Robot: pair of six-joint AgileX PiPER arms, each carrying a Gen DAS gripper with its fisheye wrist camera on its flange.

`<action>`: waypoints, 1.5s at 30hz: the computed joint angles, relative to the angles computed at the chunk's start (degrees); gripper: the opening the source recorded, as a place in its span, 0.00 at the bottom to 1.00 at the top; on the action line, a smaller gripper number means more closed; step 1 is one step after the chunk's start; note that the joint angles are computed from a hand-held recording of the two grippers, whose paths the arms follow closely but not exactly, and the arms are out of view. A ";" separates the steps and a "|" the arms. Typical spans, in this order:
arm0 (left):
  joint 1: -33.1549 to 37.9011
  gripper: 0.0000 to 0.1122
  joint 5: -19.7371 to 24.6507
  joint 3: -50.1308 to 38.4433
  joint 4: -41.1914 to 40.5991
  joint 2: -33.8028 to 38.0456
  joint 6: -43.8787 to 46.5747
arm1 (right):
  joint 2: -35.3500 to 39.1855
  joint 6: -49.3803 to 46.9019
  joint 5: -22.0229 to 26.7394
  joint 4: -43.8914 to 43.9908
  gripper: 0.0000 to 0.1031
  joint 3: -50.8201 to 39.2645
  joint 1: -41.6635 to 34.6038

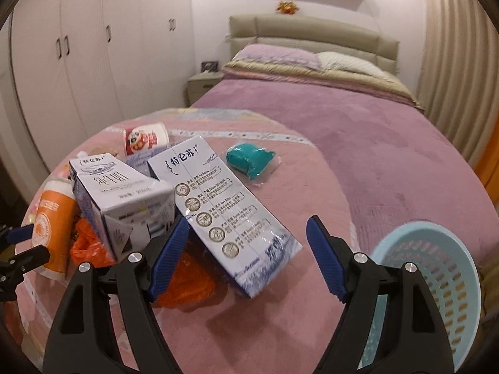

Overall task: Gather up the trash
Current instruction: 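Grasp the orange cup with the left tool while the right tool grasps the white milk carton, then carry both items over the blue basket and open both tools to drop them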

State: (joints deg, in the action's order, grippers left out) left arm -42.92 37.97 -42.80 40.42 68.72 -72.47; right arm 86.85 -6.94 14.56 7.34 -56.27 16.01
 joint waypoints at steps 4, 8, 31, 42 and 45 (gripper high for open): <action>1.65 0.74 -0.01 -1.72 -1.46 1.78 1.91 | 3.50 -10.94 3.26 7.25 0.78 -4.22 -0.83; 3.22 0.70 -0.48 -2.59 -3.20 3.70 4.43 | 7.61 -16.67 6.85 9.74 0.80 -8.80 -0.76; -10.80 0.54 4.56 -0.08 8.90 -5.07 -7.46 | -9.79 -0.70 -0.17 8.50 0.54 8.70 -4.96; -14.78 0.54 -3.97 -22.25 4.60 13.63 6.77 | -21.57 7.41 4.44 5.45 0.54 14.38 -21.76; -14.01 0.54 -7.22 -31.23 -5.80 21.72 18.39 | -20.84 4.19 6.79 7.54 0.54 13.80 -29.11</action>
